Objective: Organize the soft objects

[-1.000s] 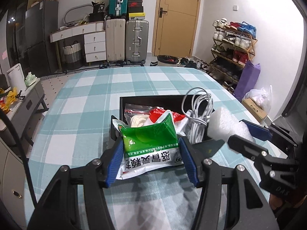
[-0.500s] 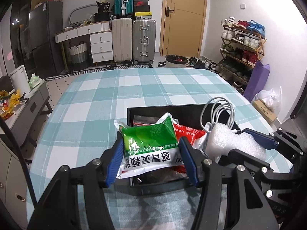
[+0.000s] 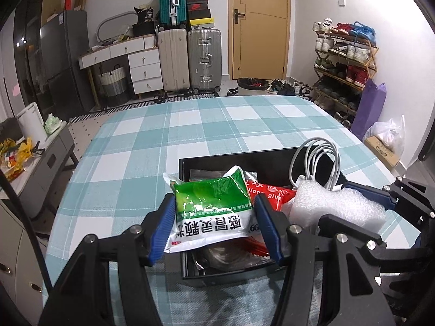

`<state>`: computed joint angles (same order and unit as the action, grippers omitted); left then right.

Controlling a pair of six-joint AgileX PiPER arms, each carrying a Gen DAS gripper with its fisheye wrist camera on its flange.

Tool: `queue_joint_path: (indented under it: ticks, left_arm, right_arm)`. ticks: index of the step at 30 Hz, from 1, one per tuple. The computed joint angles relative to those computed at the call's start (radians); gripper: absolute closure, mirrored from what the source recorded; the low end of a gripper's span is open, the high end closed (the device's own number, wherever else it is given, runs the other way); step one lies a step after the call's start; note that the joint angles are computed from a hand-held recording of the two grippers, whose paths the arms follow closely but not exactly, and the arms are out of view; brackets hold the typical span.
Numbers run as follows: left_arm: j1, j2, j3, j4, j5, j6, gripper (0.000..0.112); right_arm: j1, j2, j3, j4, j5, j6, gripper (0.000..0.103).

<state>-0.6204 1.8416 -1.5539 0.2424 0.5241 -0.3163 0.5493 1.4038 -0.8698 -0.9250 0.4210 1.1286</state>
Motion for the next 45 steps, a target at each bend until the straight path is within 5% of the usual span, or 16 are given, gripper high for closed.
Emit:
queue_joint_path:
  ticks: [12, 19, 23, 31, 45]
  left_arm:
    - [0.031, 0.008, -0.018, -0.117, -0.011, 0.073, 0.054]
    - [0.038, 0.002, -0.016, -0.170, -0.008, 0.108, 0.044]
    - [0.036, -0.009, -0.004, -0.193, -0.009, 0.138, 0.037]
    - [-0.008, -0.105, 0.130, -0.009, -0.087, 0.022, 0.010]
    - [-0.021, -0.303, 0.399, 0.248, -0.238, -0.266, 0.009]
  right_arm:
    - [-0.007, 0.007, -0.001, -0.016, -0.001, 0.005, 0.060]
    - [0.013, -0.037, 0.037, -0.138, 0.044, 0.122, 0.031]
    - [0.027, -0.066, 0.054, -0.157, 0.086, 0.141, 0.024]
    - [0.041, -0.162, 0.132, -0.224, 0.083, 0.251, 0.001]
    - [0.177, -0.305, 0.275, -0.494, 0.110, 0.620, 0.001]
